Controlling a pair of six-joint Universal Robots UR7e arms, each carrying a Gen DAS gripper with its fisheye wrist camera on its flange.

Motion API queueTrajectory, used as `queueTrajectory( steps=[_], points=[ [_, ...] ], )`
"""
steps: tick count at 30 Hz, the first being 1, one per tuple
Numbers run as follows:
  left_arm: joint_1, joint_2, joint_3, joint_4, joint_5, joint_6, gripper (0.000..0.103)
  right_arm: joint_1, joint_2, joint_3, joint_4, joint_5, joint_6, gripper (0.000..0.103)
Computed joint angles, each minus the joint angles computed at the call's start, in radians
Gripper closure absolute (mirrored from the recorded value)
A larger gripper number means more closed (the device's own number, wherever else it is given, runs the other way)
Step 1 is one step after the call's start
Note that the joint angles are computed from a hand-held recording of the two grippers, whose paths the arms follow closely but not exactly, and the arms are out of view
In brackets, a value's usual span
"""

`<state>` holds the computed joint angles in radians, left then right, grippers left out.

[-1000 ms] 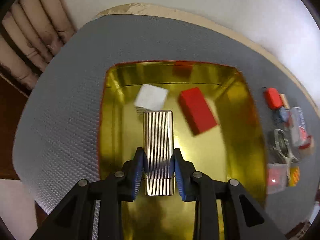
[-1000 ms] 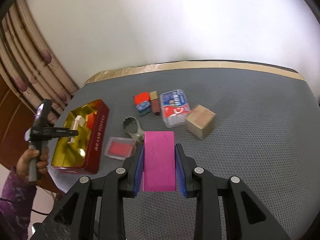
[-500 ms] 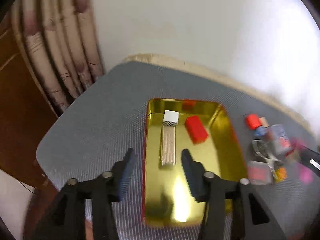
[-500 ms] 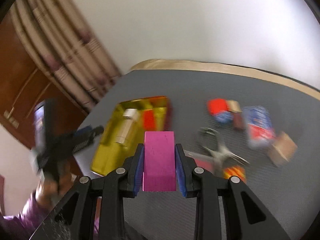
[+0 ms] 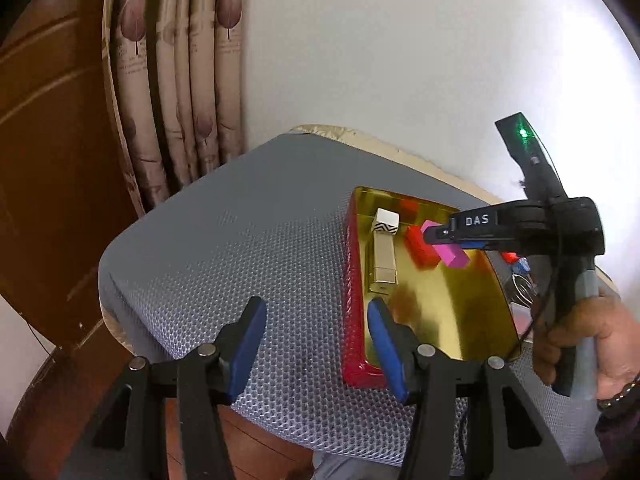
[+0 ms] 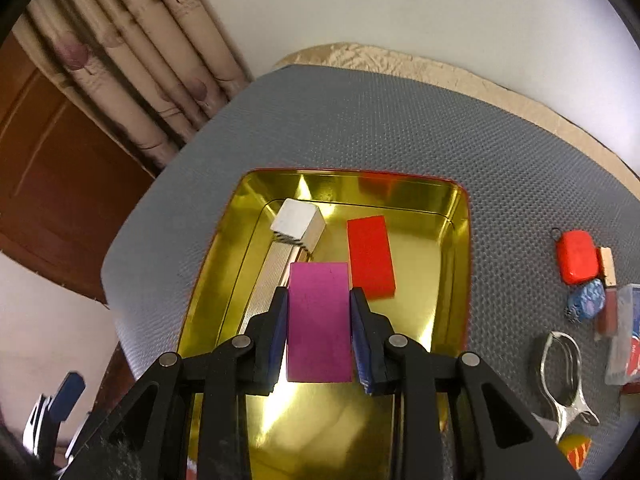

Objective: Organize rigid objects
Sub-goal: 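Lower the pink block into the tin and open the right gripper, then grasp the clear plastic box with red inside using the right gripper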

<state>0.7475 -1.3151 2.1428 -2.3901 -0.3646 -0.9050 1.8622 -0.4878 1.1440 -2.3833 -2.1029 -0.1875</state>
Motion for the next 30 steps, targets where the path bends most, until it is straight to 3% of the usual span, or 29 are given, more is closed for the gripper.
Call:
queueTrajectory(
  steps=[5,7,10,11,12,15,17,21,25,30],
  points=[
    [0.011,0.012,-0.010,0.022,-0.024,0.013,0.049,0.010,-0.008,0.045,-0.068,-0.016,-0.031,0.069],
    [0.012,0.009,-0.012,0.035,-0.039,0.004,0.049,0.005,-0.057,0.102,-0.105,0.053,-0.042,0.060],
    [0.010,0.001,-0.005,0.028,-0.046,0.001,0.049,-0.018,-0.206,0.265,-0.168,0.195,-0.106,0.033],
    [0.013,0.000,-0.002,0.019,-0.047,0.005,0.049,-0.029,-0.244,0.291,-0.138,0.226,-0.132,0.021],
    [0.012,-0.001,-0.001,0.020,-0.047,0.002,0.049,-0.038,-0.285,0.314,-0.092,0.243,-0.167,0.018],
    [0.012,-0.001,0.002,0.014,-0.058,0.000,0.049,-0.038,-0.373,0.341,0.065,0.126,-0.321,0.018],
    [0.013,0.007,-0.008,0.039,-0.067,-0.014,0.049,-0.031,-0.387,0.317,0.207,0.039,-0.379,0.018],
    [0.017,0.023,-0.028,0.103,-0.078,-0.043,0.049,-0.011,-0.350,0.289,0.294,-0.086,-0.491,0.022],
    [0.013,0.040,-0.044,0.174,-0.059,-0.076,0.049,-0.024,-0.306,0.223,0.346,-0.060,-0.551,0.025],
    [0.019,0.062,-0.065,0.207,-0.065,-0.072,0.049,-0.046,-0.252,0.162,0.417,-0.096,-0.561,0.026]
  ],
)
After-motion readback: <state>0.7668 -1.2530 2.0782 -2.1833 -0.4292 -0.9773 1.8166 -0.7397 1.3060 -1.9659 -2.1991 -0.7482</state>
